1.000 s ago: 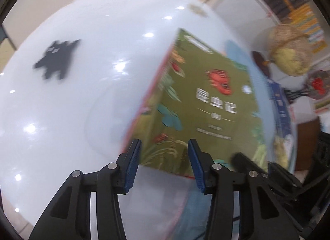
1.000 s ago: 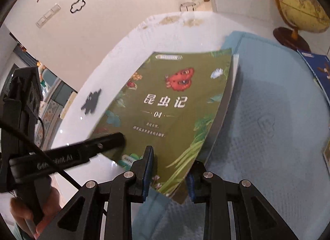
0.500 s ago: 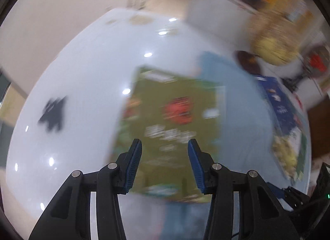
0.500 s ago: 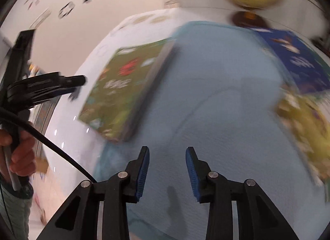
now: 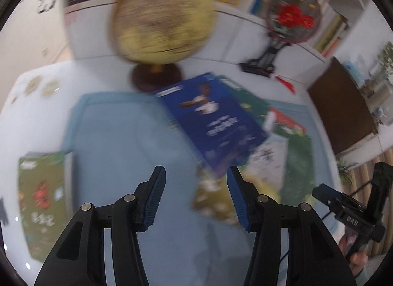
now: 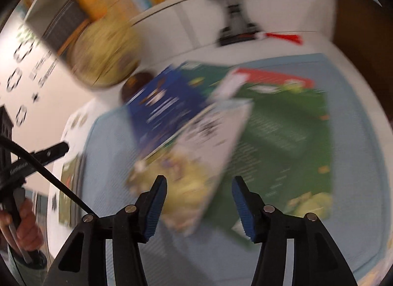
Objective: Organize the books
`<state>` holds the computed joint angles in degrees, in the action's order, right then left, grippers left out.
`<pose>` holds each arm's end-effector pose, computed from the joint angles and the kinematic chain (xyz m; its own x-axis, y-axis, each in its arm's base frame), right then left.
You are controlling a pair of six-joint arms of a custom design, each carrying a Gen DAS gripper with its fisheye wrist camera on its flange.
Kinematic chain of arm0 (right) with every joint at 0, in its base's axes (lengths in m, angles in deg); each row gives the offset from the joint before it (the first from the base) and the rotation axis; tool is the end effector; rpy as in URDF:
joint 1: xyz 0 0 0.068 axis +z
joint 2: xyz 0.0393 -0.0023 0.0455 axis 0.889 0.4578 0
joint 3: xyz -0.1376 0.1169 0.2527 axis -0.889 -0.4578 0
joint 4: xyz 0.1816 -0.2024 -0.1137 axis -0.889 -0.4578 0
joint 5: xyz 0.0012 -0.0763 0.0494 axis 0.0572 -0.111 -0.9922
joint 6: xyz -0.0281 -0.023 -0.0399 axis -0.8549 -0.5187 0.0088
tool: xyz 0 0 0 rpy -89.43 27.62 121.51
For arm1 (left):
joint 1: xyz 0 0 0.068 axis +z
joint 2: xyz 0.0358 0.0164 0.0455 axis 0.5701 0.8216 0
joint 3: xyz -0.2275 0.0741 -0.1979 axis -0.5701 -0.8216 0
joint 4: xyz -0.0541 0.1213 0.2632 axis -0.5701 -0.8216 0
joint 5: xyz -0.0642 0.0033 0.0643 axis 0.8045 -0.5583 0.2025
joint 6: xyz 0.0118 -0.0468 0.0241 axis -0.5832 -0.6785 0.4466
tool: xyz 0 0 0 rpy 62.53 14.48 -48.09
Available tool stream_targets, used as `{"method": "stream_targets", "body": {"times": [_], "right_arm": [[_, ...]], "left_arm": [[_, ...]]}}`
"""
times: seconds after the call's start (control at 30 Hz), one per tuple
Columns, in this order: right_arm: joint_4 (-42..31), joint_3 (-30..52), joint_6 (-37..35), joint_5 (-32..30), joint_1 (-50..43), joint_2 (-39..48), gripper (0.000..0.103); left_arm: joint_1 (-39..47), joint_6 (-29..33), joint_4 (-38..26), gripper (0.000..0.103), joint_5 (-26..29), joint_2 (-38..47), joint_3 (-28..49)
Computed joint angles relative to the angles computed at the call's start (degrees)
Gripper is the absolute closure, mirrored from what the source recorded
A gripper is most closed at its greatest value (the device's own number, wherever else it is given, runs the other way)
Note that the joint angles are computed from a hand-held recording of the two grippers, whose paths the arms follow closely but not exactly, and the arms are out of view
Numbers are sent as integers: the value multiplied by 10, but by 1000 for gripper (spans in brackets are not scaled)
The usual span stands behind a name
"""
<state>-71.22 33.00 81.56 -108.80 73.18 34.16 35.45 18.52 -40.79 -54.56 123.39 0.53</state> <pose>0.3213 0.0732 0.2003 -0.9413 0.0221 -0.3368 -0.1336 0.8920 0.4319 0.3150 -0.0014 0.2699 -0.8775 -0.1959 -0.4378 -0.1103 0.9707 -0.2133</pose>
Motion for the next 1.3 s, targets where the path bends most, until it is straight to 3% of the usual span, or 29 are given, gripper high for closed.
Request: {"method": "stream_targets", "body": {"times": [0.23, 0.43, 0.6, 0.9, 1.17, 1.3], "right_arm": [[-35, 69, -74, -4, -145, 70, 48], [-49, 106, -125, -6, -222, 136, 48], [-66, 113, -176, -18, -251, 184, 64], [-76, 83, -225, -71, -263, 232, 74], [-59, 56, -240, -93, -248, 221, 75], [-48, 51, -243, -73, -236, 213, 75]], "left_arm": [[-112, -43, 2, 53, -20, 109, 105], [-186, -71, 24, 53, 7, 200, 156], [-239, -86, 42, 53, 23, 253, 171], [-311, -111, 77, 56, 63, 297, 155], [-317, -142, 93, 56, 60, 290, 114], [-309, -145, 92, 56, 60, 269, 90]]}}
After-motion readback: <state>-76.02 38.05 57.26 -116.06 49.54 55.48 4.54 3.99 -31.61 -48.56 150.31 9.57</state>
